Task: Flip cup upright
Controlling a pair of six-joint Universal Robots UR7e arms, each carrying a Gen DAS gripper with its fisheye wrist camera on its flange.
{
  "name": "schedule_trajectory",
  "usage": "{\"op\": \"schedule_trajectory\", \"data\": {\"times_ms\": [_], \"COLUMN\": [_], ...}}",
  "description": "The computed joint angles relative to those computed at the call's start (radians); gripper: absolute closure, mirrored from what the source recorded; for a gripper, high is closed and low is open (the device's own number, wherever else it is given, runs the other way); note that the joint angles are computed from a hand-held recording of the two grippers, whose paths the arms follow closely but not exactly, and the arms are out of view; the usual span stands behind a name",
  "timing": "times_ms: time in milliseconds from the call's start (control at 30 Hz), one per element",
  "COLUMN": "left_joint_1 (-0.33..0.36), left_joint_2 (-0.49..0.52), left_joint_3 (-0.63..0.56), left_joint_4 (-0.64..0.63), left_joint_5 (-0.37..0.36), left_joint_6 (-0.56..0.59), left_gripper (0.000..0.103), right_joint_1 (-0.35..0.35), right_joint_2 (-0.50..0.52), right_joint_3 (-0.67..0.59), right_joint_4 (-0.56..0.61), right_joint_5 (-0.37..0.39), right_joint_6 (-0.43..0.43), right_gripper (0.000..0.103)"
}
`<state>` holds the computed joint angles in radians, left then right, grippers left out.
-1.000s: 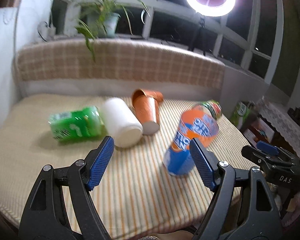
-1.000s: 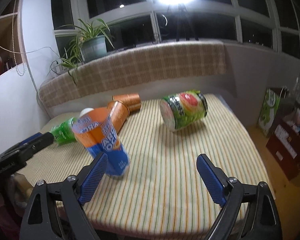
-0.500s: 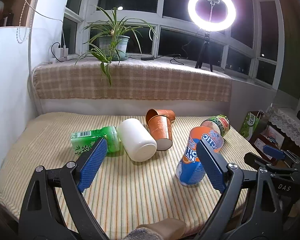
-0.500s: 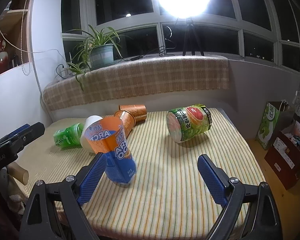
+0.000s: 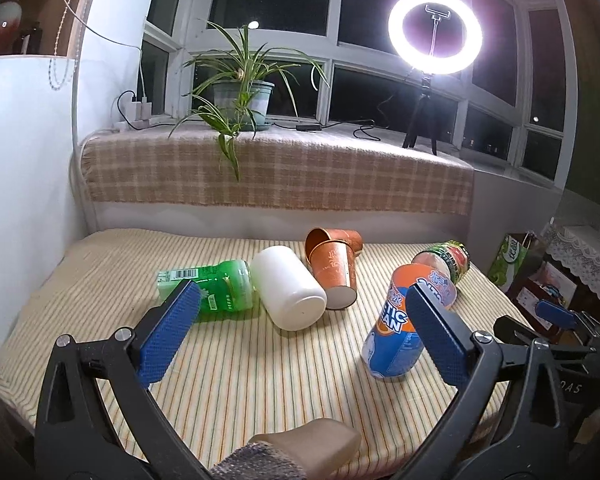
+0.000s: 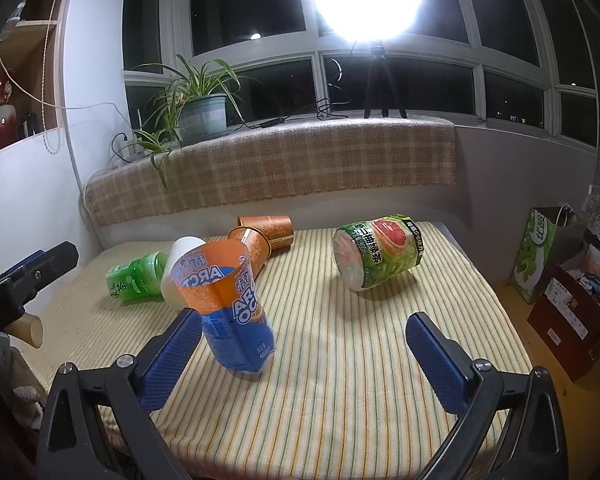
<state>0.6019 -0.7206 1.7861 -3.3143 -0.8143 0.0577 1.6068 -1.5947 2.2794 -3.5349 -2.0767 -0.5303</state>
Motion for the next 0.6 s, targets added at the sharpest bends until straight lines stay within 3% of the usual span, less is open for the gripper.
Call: {"op": "schedule_trajectory", "data": {"times_ms": [600], "left_joint_1": [0.005], "left_joint_2": [-0.001], "left_joint_3": [-0.001], "left_joint_4": [-0.005], "left_joint_5": [0.008], "left_joint_6": [0.001], "left_gripper": [0.0], "right_joint_1": [0.001], "right_joint_2": [0.02], "right_joint_3": [-0.006], "right_joint_4": [0.019], "right_joint_5": [-0.003], "right_joint_6": [0.012], "right_gripper": [0.0]}}
